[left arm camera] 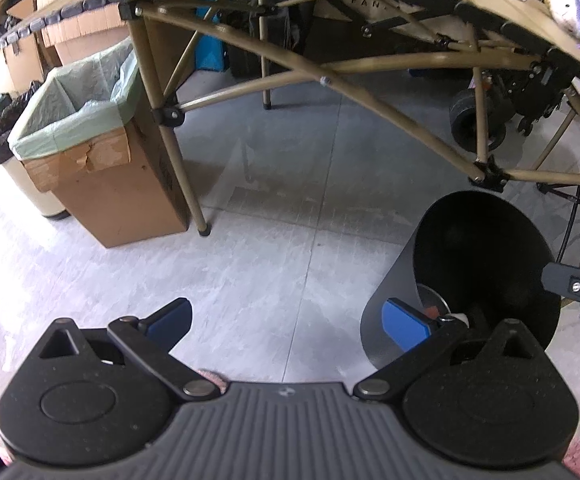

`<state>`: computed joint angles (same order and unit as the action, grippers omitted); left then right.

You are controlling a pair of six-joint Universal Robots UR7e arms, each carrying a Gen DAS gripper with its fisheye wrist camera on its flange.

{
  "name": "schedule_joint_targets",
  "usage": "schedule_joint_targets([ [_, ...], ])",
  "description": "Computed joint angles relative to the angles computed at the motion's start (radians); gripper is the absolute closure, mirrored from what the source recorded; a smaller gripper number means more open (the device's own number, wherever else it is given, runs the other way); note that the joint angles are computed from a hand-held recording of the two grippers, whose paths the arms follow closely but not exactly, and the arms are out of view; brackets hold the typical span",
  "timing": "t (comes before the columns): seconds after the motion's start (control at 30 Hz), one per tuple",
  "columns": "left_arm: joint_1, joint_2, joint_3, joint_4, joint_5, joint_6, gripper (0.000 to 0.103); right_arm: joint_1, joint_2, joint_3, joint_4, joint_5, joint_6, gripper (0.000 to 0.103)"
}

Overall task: Collect trash
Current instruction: 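Raise both tools back up toward the table top, then grasp the lilac fabric pouch with the right tool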

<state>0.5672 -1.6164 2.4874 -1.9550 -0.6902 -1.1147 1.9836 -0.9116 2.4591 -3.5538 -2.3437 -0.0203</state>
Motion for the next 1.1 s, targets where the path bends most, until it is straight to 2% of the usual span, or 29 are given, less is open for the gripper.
schedule_joint_targets([
  [0.4,-0.11,-0.003,0.039,-0.069,0.119,0.002,0.0,0.03,-0.082,0.063,-0.235,0.12,-0.148,0.0],
  [0.7,-0.218,-0.017,0.053,-0.163,0.234,0.021,0.0,0.045,-0.085,0.06,-0.501,0.174,-0.304,0.0],
  [0.87,-0.213,0.034,0.023,-0.252,0.261,0.078,0.0,0.019,-0.068,0.025,-0.64,0.187,-0.396,0.0],
  [1.1,-0.165,0.133,-0.027,-0.503,0.282,0.246,0.0,-0.017,-0.026,-0.051,-0.768,0.192,-0.516,0.0],
])
